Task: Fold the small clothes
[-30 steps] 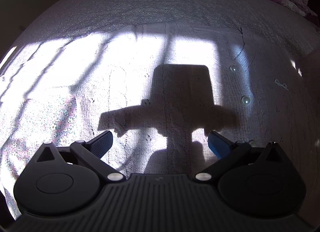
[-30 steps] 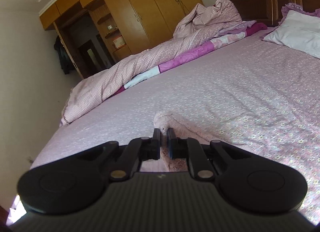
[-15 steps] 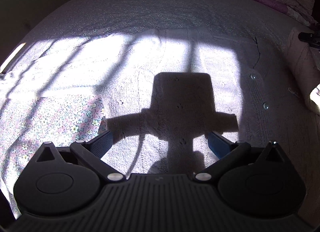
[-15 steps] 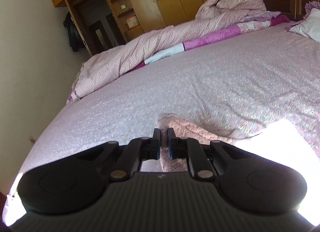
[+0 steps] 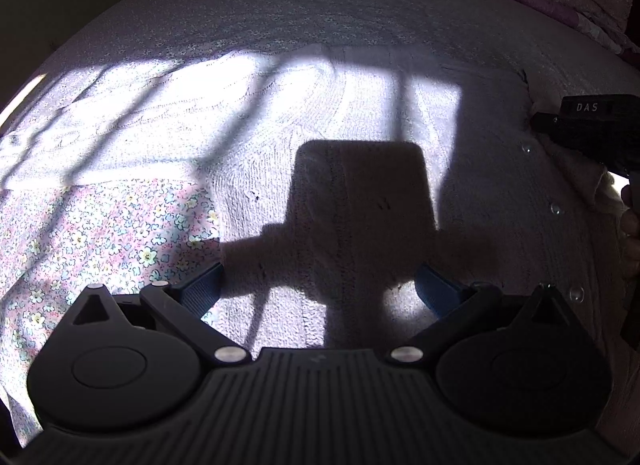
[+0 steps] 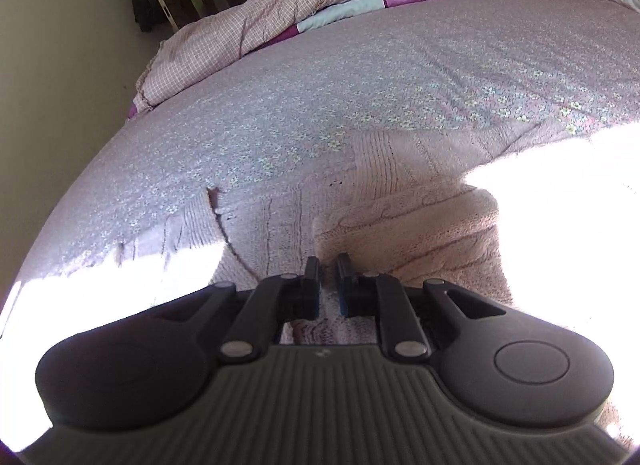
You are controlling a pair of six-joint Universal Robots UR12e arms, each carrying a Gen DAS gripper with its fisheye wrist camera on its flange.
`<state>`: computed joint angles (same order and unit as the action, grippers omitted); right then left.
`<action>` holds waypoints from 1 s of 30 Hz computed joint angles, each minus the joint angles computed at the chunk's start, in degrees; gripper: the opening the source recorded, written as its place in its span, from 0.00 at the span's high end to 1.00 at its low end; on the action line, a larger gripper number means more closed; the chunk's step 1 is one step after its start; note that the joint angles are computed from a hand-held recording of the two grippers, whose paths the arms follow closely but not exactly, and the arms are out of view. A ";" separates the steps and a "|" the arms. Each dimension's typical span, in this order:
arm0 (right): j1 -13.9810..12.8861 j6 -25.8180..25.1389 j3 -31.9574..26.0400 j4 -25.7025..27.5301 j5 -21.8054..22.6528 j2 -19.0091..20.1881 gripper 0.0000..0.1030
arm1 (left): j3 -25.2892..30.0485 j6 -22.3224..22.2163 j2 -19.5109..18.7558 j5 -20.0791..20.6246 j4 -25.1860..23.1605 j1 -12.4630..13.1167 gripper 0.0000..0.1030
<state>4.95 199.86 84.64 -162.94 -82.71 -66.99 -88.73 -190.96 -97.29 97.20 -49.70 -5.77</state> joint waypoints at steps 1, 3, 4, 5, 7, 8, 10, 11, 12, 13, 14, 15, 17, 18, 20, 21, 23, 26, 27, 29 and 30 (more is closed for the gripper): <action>-0.19 -0.25 0.24 -0.23 1.23 -0.26 0.69 | 0.24 0.11 -0.23 0.01 -0.07 -0.07 0.00; -0.63 -0.54 1.01 -1.05 3.48 -1.07 0.51 | 0.52 0.31 -0.37 -0.04 -0.11 -0.22 0.00; -0.81 -0.73 1.57 -1.74 4.25 -1.56 0.49 | 0.83 0.44 -0.56 -0.19 -0.03 -0.23 0.00; -1.03 -0.92 2.22 -2.51 5.00 -2.17 0.49 | 0.93 0.50 -0.58 -0.26 0.05 -0.27 0.00; -1.60 -0.96 3.54 -4.04 6.92 -3.31 0.49 | 1.51 0.82 -0.80 -0.14 0.14 -0.53 0.00; -2.00 -0.74 4.36 -4.97 8.04 -3.98 0.49 | 1.64 0.91 -0.85 -0.01 0.20 -0.65 0.00; -2.69 -0.44 5.66 -5.89 9.65 -5.16 0.49 | 2.18 1.48 -1.08 0.32 0.43 -1.03 0.00; -3.07 -0.32 6.36 -6.40 10.18 -5.77 0.49 | 2.41 1.76 -1.17 0.24 0.59 -1.19 0.00; -3.34 -0.30 7.02 -6.72 10.07 -6.36 0.49 | 2.57 1.99 -1.23 0.03 0.74 -1.29 0.00; -3.53 -0.36 7.61 -6.87 9.50 -6.90 0.48 | 2.96 2.52 -1.26 -0.90 0.89 -1.30 0.00; -3.67 -0.54 8.10 -6.73 8.50 -7.44 0.46 | 3.21 2.68 -1.34 -1.36 0.95 -1.39 0.00; -3.74 -0.81 8.48 -6.40 7.14 -7.89 0.46 | 3.51 2.92 -1.46 -1.85 1.07 -1.53 0.00; -3.95 -1.16 9.22 -6.30 4.61 -8.58 0.46 | 4.32 3.63 -1.87 -2.37 1.52 -2.19 0.00; -4.20 -1.00 9.59 -6.23 3.27 -8.84 0.46 | 4.73 4.14 -2.13 -2.42 1.77 -2.52 0.00; -4.86 0.16 10.18 -6.06 1.84 -9.23 0.46 | 5.64 5.16 -2.78 -2.27 2.04 -3.20 0.00; -5.15 0.79 10.35 -5.85 1.53 -9.35 0.46 | 6.38 5.83 -3.32 -2.31 2.13 -3.71 0.00; -5.91 2.65 10.82 -5.71 0.84 -9.61 0.46 | 7.64 6.57 -4.18 -2.37 1.82 -4.45 0.00; -6.82 5.04 11.24 -5.86 -0.73 -9.71 0.46 | 10.02 7.68 -5.96 -1.88 1.32 -6.01 0.00; -7.17 5.56 11.26 -5.80 -0.93 -9.66 0.46 | 10.62 8.16 -6.50 -1.75 1.44 -6.43 0.00; -7.80 5.81 11.01 -4.89 -1.54 -9.53 0.46 | 12.08 9.08 -7.79 -1.33 1.71 -7.50 0.00; -7.98 5.67 10.85 -4.46 -2.26 -9.44 0.46 | 12.80 9.54 -8.43 -1.40 1.88 -7.91 0.00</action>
<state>-3.02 205.53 95.49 -167.39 -84.98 -76.43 -75.93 -181.42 -105.72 95.80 -47.82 -13.69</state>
